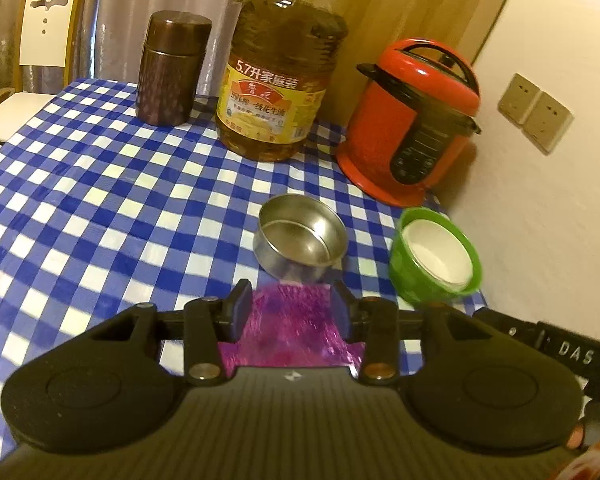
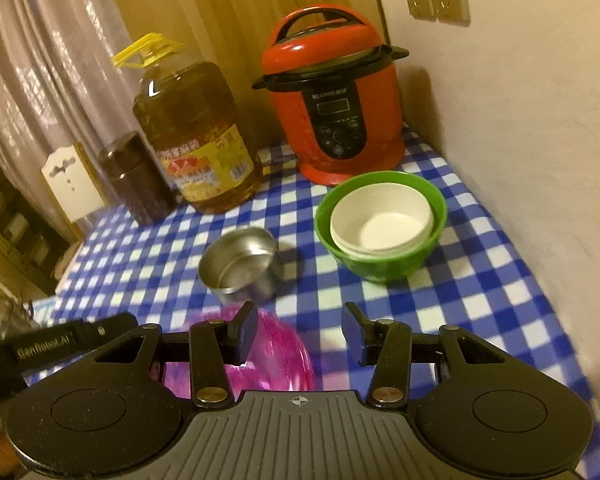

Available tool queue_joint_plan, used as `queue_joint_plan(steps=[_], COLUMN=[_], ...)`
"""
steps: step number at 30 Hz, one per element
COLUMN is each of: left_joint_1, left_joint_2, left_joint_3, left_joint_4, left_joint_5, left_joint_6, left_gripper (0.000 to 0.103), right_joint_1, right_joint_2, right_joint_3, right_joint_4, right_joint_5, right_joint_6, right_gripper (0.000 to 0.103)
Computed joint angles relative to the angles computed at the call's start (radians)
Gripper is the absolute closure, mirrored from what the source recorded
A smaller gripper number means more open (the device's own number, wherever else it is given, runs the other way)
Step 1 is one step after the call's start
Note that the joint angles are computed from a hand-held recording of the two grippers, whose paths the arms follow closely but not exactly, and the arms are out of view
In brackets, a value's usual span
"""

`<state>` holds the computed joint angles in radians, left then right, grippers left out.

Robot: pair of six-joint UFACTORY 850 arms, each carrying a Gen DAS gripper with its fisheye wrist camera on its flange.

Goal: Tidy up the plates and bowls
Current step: 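Move both tools back toward the steel tin, then close both tools on the rim of the steel tin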

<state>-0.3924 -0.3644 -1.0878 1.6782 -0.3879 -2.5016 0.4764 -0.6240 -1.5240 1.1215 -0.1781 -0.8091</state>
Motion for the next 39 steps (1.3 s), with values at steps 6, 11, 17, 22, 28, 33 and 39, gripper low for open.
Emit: queue_joint_plan(steps=[6,11,17,22,28,33,39], left_joint_1=[0.046,0.084,0.120,0.142,0.158,0.172,0.187], left_joint_2=[-0.080,-0.145,-0.217,-0.263,-0.298,-0.325,-0.346], left_joint_3=[-0.040,-0.094,-0.169,-0.228,-0.272,-0.303,-0.325], left_joint_4=[0.144,0.189,0.206,0.148,0.134,0.107,0.093], left_joint_5=[-0.001,0.018,0.031,0.059,0.091,0.125,0.171], left_joint_6=[-0.163,-0.220,-0.229,-0.139,-0.097,-0.063,-0.050], left_gripper=[0.064,0.064,0.064,0.066,0.066,0.069,0.072], right_joint_1=[-0.013,-0.007,-0.008,-0.004,-0.007,-0.008,0.001], right_joint_2=[-0.120,-0.226,-0.342,-0.429,-0.548,-0.624,-0.667], right_joint_3=[-0.132,-0.261,-0.414,-0.550,-0.745,-0.867,-0.937], right_joint_4=[0.181,0.111,-0.037,-0.208,-0.390,-0.464,-0.504], right_joint_5=[-0.067,-0.104,-0.180,-0.194,-0.258,-0.316,-0.353], right_joint_6=[-0.142,-0.055,0.150,0.308,0.492,0.562,0.578], right_gripper=[0.056,0.056,0.057,0.057,0.057,0.065,0.067])
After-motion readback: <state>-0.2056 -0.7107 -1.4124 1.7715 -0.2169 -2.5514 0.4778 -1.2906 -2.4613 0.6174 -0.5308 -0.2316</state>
